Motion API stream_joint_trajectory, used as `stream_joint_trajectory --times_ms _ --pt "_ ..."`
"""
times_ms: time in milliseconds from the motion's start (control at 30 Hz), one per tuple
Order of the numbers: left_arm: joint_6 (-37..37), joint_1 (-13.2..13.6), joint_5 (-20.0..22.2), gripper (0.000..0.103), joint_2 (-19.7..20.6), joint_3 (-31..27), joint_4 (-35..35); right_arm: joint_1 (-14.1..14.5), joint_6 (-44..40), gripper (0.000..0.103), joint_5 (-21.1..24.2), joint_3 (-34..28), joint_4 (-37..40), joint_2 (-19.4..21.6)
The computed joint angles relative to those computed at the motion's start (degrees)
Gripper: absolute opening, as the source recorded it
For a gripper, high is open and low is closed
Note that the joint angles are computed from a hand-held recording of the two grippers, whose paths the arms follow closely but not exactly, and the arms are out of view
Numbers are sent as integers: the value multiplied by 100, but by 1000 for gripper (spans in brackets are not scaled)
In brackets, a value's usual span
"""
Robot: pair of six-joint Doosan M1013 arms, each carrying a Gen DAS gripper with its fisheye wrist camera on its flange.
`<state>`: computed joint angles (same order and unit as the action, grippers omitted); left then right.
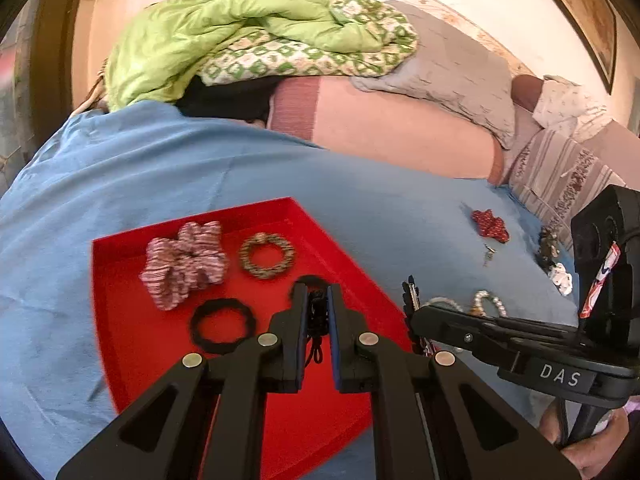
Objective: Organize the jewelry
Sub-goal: 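Carry the black hair clip with right while left carries the pearl-drop charm to the red tray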
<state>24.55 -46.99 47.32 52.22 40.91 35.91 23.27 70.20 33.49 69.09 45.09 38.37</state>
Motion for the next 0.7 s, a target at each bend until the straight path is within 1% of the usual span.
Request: stream_joint_trajectory --times_ms 200,400,600,700 --pt "-379 60 -60 9 -202 382 51 136 321 10 187 -258 -299 153" --pt "-867 126 -10 9 -410 788 85 237 518 10 339 -465 -561 273" --pt "-1069 167 142 9 -478 942 -9 340 681 10 538 -720 -788 412" --pt "-1103 189 261 9 -479 960 -77 403 851 10 624 -890 -1041 500"
